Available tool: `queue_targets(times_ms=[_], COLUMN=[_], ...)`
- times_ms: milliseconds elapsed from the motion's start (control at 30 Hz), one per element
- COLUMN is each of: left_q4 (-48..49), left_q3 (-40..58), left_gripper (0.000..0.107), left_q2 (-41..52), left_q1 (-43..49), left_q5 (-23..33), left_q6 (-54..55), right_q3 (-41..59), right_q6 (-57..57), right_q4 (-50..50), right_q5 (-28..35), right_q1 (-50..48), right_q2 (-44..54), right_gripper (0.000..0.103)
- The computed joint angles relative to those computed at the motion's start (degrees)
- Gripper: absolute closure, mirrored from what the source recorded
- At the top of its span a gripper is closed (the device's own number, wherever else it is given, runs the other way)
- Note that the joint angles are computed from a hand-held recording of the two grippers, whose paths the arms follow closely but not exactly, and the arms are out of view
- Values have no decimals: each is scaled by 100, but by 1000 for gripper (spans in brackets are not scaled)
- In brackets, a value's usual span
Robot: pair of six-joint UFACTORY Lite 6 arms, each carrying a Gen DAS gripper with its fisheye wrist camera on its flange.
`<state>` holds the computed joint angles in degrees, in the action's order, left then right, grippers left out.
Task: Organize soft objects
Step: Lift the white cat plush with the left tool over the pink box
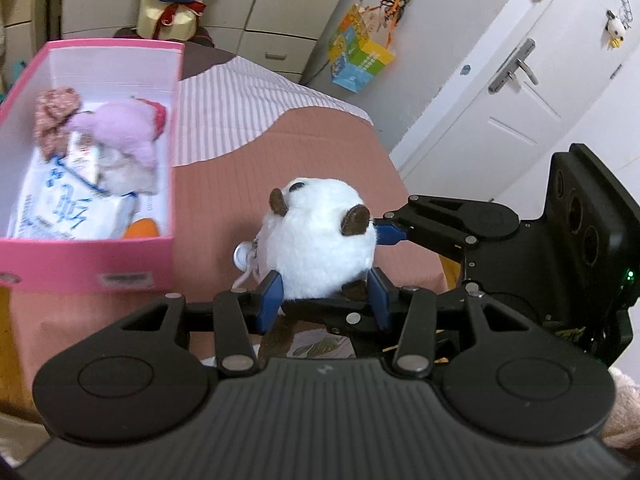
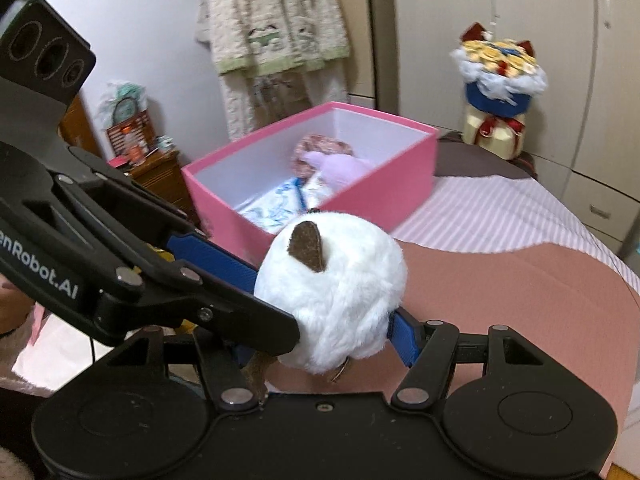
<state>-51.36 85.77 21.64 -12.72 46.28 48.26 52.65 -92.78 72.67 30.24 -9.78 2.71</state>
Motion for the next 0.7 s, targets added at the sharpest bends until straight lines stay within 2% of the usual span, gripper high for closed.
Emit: queue_targets(times_ms=[200,400,600,700], left_q4=[121,-49,-432,-476], left_q3=[-296,-289,182,818], left_gripper=[62,60,60,59], left_q2=[-517,-784,-574,-103], left_q1=[475,979,1235,1282], left_q5=[221,309,33,-69], left_q6=[-103,115,420,299], right_q3=[212,602,1574,2236], right_q6=[793,927,1169,1293], right_q4=[-423,-396,-367,-274], right_q5=[89,-14,-253,-282], right_q1=[496,940,1315,1390], right_q2=[-130,-73,449,958], right_gripper=[33,33,33,33])
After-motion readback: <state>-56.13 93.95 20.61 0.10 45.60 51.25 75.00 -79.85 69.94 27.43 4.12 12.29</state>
